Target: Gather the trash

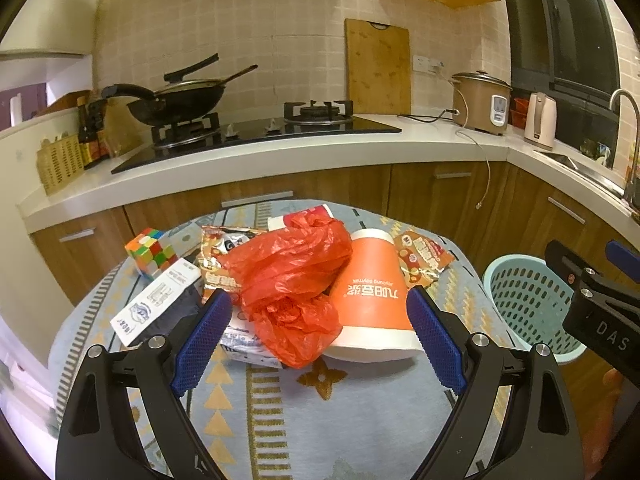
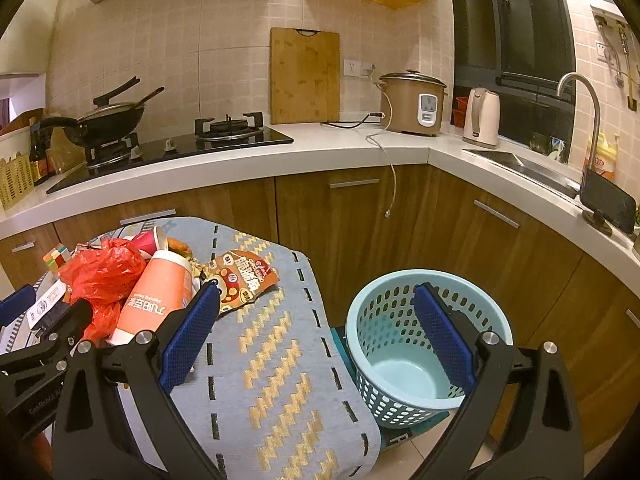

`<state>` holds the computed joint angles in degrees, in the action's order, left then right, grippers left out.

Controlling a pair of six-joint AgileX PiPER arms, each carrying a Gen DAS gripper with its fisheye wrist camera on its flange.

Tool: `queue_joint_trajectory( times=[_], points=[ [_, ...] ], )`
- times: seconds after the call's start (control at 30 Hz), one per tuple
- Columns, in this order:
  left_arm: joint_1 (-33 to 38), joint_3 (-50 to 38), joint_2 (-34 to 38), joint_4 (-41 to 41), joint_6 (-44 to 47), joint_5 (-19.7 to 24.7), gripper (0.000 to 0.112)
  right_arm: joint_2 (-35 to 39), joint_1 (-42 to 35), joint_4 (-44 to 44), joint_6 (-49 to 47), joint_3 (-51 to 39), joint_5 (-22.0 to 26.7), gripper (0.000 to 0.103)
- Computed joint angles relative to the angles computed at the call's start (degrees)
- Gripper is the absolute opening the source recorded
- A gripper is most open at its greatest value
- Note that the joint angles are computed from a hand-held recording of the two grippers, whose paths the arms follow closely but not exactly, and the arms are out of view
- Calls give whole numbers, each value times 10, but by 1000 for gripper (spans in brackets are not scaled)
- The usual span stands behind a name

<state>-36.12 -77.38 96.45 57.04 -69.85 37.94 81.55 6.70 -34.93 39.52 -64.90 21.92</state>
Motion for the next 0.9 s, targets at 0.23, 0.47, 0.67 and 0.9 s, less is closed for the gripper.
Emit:
queue_joint_trajectory(
  times=[0.23, 0.47, 0.67, 0.9],
  points=[
    [5, -1, 0, -10, 3, -5, 87, 1, -3, 8, -7, -2, 1, 93],
    [6, 3, -3, -9, 3, -7, 87, 1, -4, 10, -11, 3, -4, 93],
    [12, 6, -6, -16, 9, -16, 87, 2, -3, 9, -10, 3, -4, 93],
    [18, 7, -7, -18, 7, -20, 87, 7, 6, 11, -11, 3, -5, 91]
  ],
)
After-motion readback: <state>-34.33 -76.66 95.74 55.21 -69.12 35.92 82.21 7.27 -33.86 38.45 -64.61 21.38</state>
